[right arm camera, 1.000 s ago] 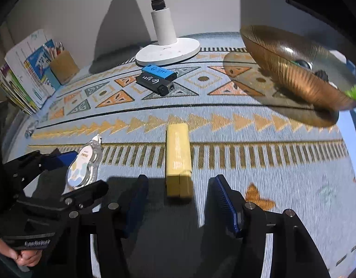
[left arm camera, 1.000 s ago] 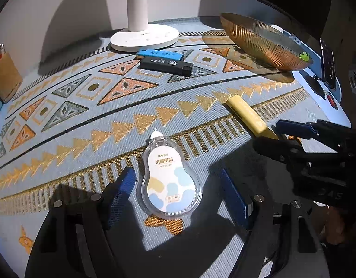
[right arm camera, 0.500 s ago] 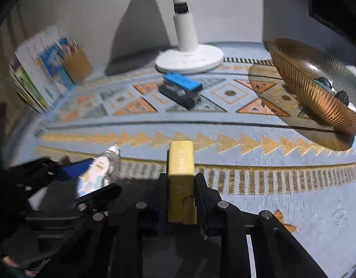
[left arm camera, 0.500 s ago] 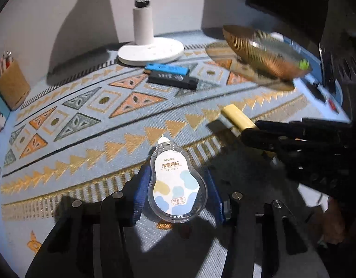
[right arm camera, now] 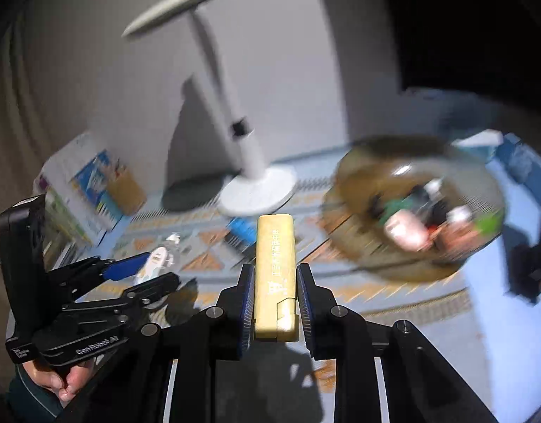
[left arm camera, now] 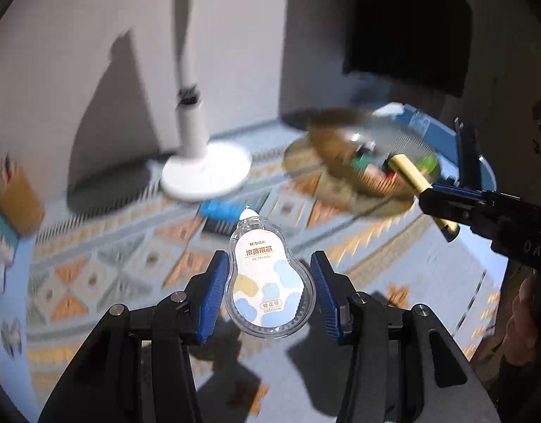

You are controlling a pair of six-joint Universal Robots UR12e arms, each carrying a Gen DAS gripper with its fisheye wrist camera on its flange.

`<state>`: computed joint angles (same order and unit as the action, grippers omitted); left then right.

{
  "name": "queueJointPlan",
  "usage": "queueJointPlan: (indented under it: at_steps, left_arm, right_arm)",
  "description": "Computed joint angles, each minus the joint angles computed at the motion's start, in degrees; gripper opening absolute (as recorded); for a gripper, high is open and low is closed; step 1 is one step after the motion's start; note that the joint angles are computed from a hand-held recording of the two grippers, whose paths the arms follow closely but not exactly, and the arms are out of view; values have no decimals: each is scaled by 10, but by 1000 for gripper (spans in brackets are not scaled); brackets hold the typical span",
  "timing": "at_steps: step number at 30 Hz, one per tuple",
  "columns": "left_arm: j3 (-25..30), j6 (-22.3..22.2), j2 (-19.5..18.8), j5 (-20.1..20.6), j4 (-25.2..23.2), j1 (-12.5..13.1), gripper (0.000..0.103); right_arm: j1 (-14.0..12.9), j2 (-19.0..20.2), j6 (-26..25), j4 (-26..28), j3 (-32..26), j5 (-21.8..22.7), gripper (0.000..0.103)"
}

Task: Organize rigid objects
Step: 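Carry the pouch and yellow stick in both grippers over the amber bowl, then open both grippers to drop the pouch and yellow stick into the bowl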

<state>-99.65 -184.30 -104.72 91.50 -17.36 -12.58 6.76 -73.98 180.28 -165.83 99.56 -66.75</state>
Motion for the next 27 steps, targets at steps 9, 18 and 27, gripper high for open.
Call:
queueJointPlan:
  at_steps: [9, 18, 27]
  left_arm:
    - [162, 0, -95, -54, -31, -11, 45]
    - [299, -14, -204, -95, -147, -23, 45]
    - [334, -13, -231, -139, -177, -24, 59]
  right_arm:
    - [-51, 29, 110, 73, -81, -140, 23]
    - [-73, 92, 141, 154, -150, -139, 23]
    - [-70, 114, 121, 160, -172, -146, 32]
